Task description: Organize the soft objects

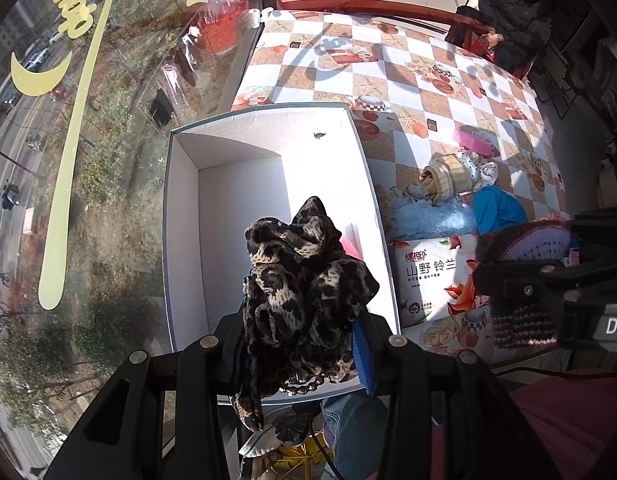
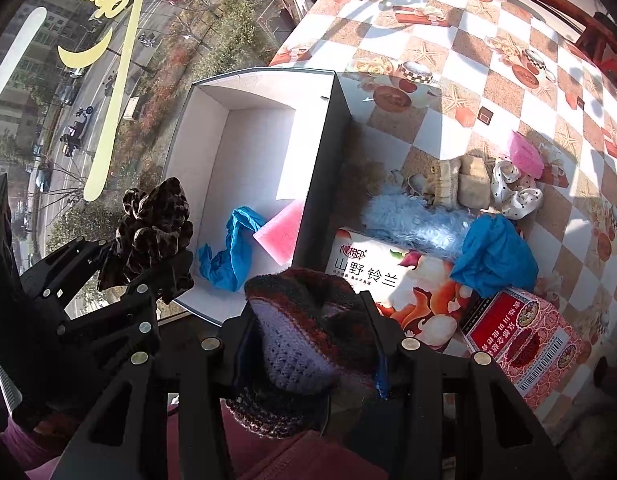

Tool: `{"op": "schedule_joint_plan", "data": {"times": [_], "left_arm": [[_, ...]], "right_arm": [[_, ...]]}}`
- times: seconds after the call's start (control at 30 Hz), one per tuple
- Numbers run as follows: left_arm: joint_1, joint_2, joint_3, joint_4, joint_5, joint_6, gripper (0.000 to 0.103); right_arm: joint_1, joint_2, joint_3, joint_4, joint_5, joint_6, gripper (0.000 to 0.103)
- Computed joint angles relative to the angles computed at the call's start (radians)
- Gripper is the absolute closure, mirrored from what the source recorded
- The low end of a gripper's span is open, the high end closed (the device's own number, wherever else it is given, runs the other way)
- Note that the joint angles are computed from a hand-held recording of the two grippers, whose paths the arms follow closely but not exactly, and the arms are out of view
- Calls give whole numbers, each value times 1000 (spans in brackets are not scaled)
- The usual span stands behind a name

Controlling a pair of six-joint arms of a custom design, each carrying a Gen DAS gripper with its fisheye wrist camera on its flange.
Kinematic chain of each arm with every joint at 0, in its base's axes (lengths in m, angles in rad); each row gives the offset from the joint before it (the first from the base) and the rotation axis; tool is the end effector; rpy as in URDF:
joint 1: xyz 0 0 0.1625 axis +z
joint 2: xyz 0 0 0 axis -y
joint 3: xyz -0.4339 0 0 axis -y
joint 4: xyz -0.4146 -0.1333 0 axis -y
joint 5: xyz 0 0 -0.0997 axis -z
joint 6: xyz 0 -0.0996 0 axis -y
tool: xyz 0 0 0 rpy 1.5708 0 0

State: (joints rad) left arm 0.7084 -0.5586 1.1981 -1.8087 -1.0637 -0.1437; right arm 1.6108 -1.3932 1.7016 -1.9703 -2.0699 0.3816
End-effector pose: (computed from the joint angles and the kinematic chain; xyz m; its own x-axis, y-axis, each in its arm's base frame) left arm -0.4577 -0.6314 0.0259 -0.5203 0.6935 -0.4984 0.6310 0.7054 0.3228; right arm 0.1087 -0.5750 0.3857 -0.8307 0.3784 0.4085 0.2904 0.9204 -0.2619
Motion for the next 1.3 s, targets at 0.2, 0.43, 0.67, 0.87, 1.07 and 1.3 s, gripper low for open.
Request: {"op": "schedule_joint_plan", "data": {"times": [0.2, 0.43, 0.67, 0.87, 1.07, 1.3], "left_arm": [[14, -16, 17, -1, 8, -41, 58], [36, -19, 18, -12, 11, -85, 57], [52, 5, -13, 3, 6, -95, 57], [55, 21, -31, -1, 8, -85, 57], [57, 24, -31, -10, 4, -97, 56], [50, 13, -5, -33, 14, -100, 42]], "right_arm": [[7, 41, -36, 31, 1, -25, 56], [18, 89, -72, 33, -20, -57, 56], [17, 140, -132, 16, -16, -65, 56], [24, 190, -202, -4, -22, -89, 56], [24, 227, -254, -6, -18, -94, 56], [27, 248, -276, -7, -18, -86, 53]]}}
